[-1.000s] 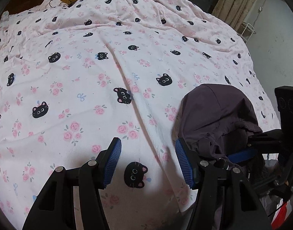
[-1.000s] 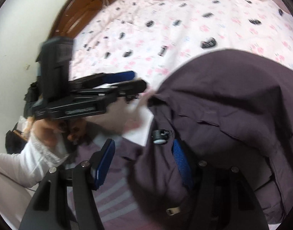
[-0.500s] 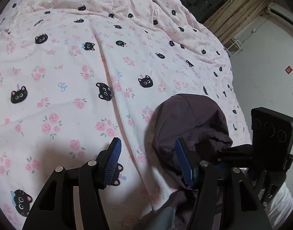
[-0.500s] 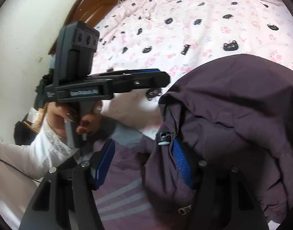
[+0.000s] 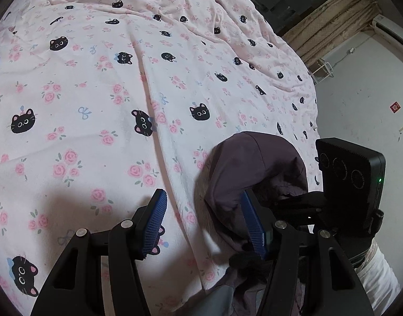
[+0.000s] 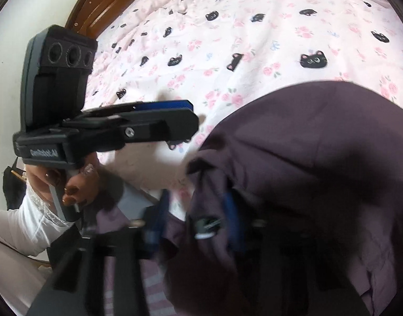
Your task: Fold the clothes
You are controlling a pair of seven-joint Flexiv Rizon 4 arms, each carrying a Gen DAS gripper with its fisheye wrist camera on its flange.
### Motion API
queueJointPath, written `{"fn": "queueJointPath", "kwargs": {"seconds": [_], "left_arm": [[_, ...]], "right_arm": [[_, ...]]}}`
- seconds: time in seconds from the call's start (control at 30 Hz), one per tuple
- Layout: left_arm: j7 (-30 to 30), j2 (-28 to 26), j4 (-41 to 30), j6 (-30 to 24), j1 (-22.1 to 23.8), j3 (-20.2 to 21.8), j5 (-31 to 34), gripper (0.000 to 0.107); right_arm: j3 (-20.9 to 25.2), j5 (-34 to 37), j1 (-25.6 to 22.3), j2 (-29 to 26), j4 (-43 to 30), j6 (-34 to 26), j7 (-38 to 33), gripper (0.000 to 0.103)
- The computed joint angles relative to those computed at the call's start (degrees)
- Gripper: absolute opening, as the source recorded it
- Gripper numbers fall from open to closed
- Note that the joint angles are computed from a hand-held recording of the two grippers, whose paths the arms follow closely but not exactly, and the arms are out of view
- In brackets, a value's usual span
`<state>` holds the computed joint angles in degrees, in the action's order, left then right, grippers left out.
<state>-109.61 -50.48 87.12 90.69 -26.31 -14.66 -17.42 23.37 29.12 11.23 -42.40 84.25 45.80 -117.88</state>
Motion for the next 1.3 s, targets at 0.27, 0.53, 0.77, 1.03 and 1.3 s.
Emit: {"fn": "queueJointPath", "kwargs": {"seconds": [0.27,0.53,0.77,1.03,1.3], "left_arm": [[-1.0,-0.1,-1.1,-1.3,-1.9,2.7,-0.1,0.053],[-8.2,-0.6,-8.0,-14.6,-11.5,18.2,6.3,0.053],[-10.9,-0.7,-10.4,-20.4,-11.3,18.6,13.0,0.053],[-15.2,0.9,-8.6,-16.0,-10.0,17.6,16.5,0.053],[-11.3,0.4,-10.0,-17.7,-9.1,15.0,15.1,0.053]], "right_arm": [[1.5,4.3,-1.7,2.3,1.4,2.4,-2.7,0.007],[-0.4,-0.5,4.0,5.1,8.2,10.0,-2.7,0.007],[-0.2,-6.0,5.2,4.1,11.1,14.4,1.6,0.014],[-2.7,-9.1,3.2,7.3,14.4,17.7,6.0,0.038],[-3.7,-15.2,1.6,9.5,16.4,27.2,11.5,0.042]]}}
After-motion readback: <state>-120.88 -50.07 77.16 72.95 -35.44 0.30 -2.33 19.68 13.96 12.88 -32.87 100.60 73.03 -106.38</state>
